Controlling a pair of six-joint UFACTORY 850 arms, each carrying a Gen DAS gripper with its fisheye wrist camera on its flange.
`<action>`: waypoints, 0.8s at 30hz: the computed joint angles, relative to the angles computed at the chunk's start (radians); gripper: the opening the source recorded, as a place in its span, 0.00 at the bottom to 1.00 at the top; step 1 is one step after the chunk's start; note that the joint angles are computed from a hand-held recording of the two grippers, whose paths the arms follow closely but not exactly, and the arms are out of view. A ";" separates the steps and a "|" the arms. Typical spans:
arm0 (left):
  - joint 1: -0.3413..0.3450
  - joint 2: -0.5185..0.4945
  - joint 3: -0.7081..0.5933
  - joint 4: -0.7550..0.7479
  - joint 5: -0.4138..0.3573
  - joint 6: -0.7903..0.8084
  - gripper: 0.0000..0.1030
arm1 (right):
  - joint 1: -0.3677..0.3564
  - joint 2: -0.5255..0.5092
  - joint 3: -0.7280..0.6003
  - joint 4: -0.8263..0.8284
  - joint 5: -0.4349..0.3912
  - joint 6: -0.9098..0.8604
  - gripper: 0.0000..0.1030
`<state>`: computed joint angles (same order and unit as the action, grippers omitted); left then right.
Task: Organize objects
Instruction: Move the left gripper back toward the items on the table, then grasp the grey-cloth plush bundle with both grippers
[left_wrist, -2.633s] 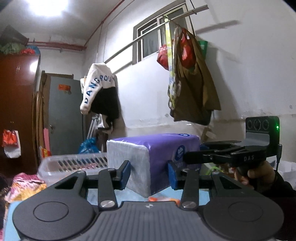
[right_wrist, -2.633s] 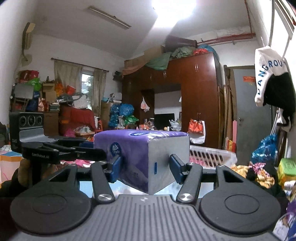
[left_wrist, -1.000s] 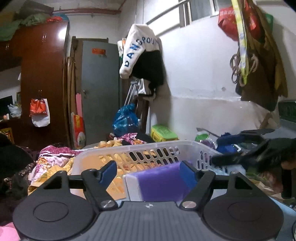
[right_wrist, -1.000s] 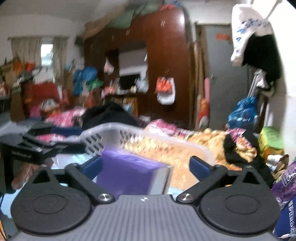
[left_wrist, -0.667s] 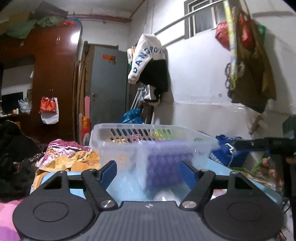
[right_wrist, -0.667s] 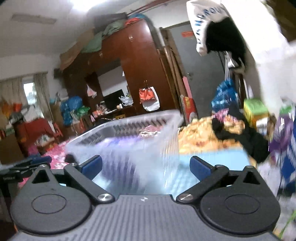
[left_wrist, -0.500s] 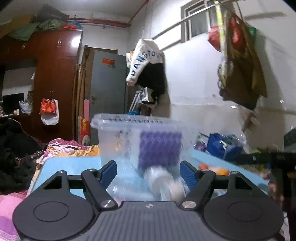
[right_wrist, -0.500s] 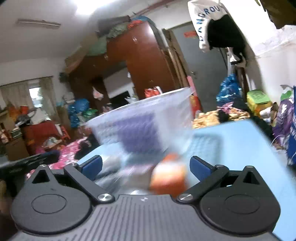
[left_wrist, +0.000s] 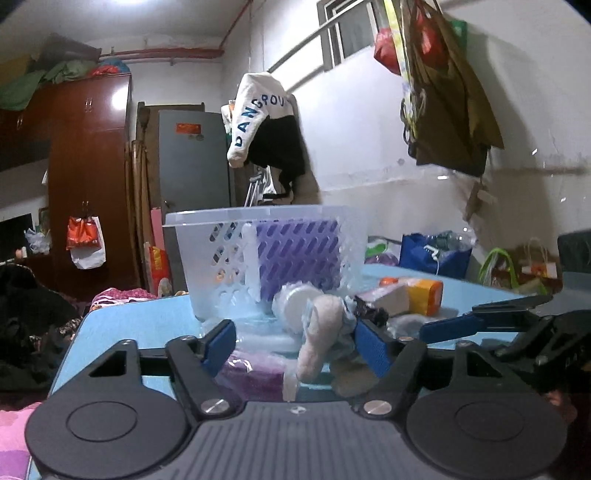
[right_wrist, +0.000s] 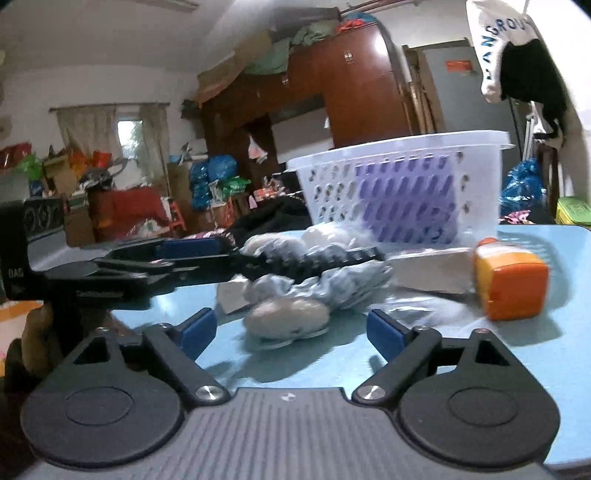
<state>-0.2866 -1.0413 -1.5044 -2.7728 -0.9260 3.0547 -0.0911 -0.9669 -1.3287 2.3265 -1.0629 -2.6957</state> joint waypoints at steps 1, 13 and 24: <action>0.000 -0.003 -0.006 0.009 0.010 -0.004 0.63 | 0.001 -0.001 0.008 0.002 -0.003 -0.011 0.78; -0.015 -0.029 -0.048 0.015 0.062 0.032 0.32 | 0.016 -0.012 0.021 0.037 -0.002 -0.050 0.64; -0.018 -0.020 -0.032 0.027 0.051 0.040 0.13 | 0.019 0.001 0.047 0.060 -0.023 -0.127 0.45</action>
